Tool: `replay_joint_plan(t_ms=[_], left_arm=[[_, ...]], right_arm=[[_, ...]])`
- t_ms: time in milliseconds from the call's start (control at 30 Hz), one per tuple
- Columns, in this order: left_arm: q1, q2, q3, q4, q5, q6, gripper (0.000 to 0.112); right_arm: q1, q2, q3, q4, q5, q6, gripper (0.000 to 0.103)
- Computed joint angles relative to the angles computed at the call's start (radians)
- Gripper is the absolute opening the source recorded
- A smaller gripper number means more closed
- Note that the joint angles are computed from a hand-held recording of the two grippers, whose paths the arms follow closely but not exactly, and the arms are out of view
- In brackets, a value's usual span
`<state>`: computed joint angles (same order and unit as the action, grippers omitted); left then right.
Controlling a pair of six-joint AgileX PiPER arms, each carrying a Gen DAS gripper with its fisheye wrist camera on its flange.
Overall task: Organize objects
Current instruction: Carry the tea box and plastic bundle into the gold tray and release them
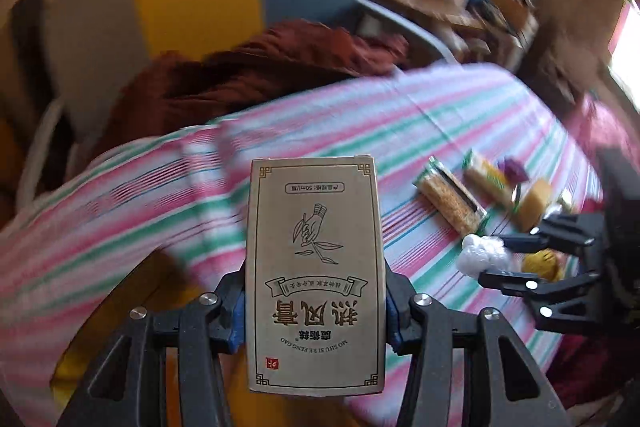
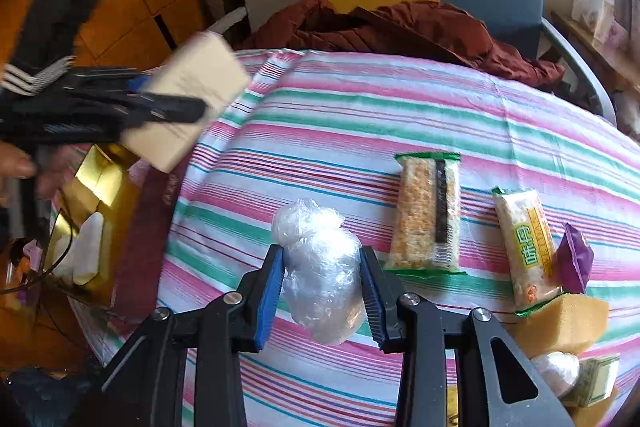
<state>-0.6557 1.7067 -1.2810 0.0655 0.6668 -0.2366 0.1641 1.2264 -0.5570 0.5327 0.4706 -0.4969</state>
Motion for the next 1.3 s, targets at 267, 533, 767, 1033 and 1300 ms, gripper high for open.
replay_joint_plan(t_ms=[267, 533, 767, 1033, 1300], left_arm=[[0.173, -0.454, 0.417, 0.154, 0.018, -0.26, 0.051], [0.539, -0.668, 0.657, -0.069, -0.009, -0.025, 0.051], [0.701, -0.65, 0.668, -0.263, -0.068, 0.195, 0.052], [0.708, -0.52, 0.611, -0.331, -0.11, 0.155, 0.052], [0.642, -0.368, 0.65, -0.066, -0.166, -0.166, 0.063]], right_arm=[[0.212, -0.098, -0.013, -0.159, -0.009, 0.261, 0.039], [0.547, -0.084, -0.063, -0.422, -0.077, 0.721, 0.039], [0.791, 0.049, -0.168, -0.673, -0.086, 1.073, 0.039], [0.869, 0.115, -0.226, -0.788, -0.045, 1.232, 0.039], [0.865, 0.137, -0.23, -0.777, -0.042, 1.23, 0.039]])
